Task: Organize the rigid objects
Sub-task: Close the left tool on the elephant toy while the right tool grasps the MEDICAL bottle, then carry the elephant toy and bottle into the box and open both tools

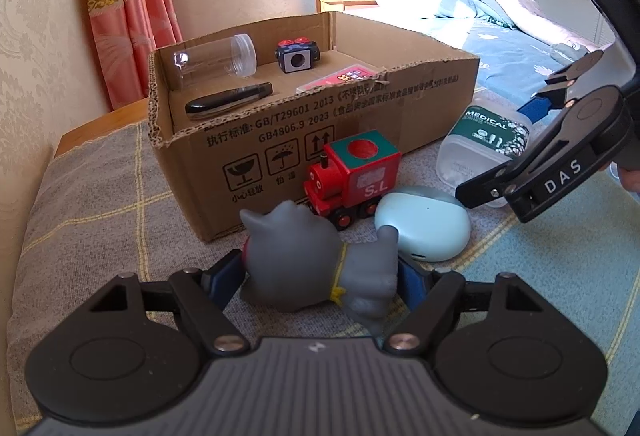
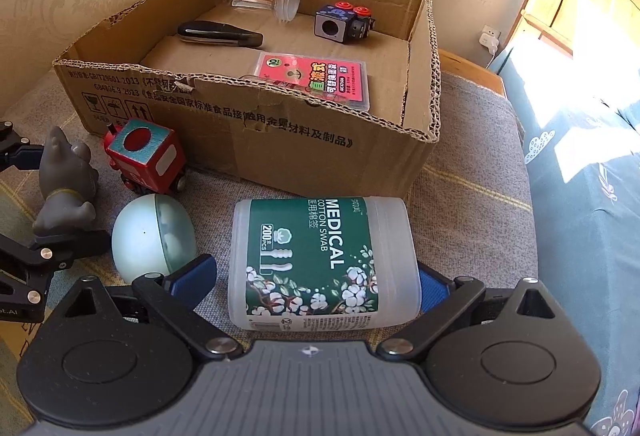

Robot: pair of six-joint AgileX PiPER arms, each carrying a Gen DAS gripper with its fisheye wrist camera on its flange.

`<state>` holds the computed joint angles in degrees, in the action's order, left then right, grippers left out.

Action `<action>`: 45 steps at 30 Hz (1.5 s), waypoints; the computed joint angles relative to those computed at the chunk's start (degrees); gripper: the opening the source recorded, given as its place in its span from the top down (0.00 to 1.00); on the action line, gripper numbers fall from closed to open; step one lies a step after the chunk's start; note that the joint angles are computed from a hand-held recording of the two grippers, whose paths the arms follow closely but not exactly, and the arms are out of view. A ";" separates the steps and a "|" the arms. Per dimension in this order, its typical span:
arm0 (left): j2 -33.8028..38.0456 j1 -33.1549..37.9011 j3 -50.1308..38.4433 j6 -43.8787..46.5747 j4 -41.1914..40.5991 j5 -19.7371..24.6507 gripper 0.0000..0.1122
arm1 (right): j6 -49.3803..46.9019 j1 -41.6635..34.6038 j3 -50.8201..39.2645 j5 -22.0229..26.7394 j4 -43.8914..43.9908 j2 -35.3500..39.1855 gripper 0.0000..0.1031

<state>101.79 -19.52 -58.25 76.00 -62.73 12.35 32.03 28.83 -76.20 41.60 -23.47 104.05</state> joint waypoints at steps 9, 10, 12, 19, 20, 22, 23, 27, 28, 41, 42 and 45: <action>0.44 0.54 -1.15 -4.52 3.96 1.60 0.30 | -0.82 -0.54 -0.98 1.41 -0.03 0.20 0.15; 0.51 0.53 -1.27 -4.59 3.97 1.55 0.30 | -1.05 -0.60 -1.07 1.36 0.05 0.34 0.15; 0.66 0.33 -1.62 -6.67 5.88 1.48 0.30 | -1.31 -0.84 -1.45 1.20 0.37 0.76 0.15; 0.16 0.38 -3.30 -17.76 16.41 4.40 0.34 | -1.96 -0.51 -1.80 2.13 0.50 0.40 0.16; -0.31 0.08 -3.12 -19.96 18.42 4.11 0.35 | -2.02 -0.46 -1.57 2.10 0.49 0.14 0.16; -1.04 -0.18 -3.01 -23.27 21.39 4.15 0.35 | -2.52 -0.49 -1.15 2.02 0.89 -0.43 0.16; -1.44 -0.35 -3.05 -26.02 23.73 4.34 0.35 | -2.62 -0.46 -0.92 1.99 1.00 -0.78 0.16; -2.80 -0.93 -4.13 -37.89 33.66 6.98 0.35 | -3.07 -0.32 0.42 1.77 1.46 -2.67 0.16; -3.41 -1.19 -4.16 -40.03 35.59 7.41 0.35 | -3.81 -0.42 0.71 1.74 2.12 -3.28 0.16; -11.22 -4.13 -5.34 -52.23 47.35 9.52 0.35 | -12.86 -0.81 2.08 2.88 9.32 -12.29 0.16; -11.13 -4.43 -6.04 -53.16 48.16 9.18 0.35 | -13.45 -0.81 2.02 2.82 9.66 -12.67 0.16; -9.60 -4.44 -9.65 -52.56 46.77 9.21 0.35 | -13.86 -0.56 0.81 3.30 9.33 -12.90 0.16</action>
<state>92.20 -23.96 -67.90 23.44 -15.96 21.56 18.17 28.28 -75.39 44.90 -14.15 91.15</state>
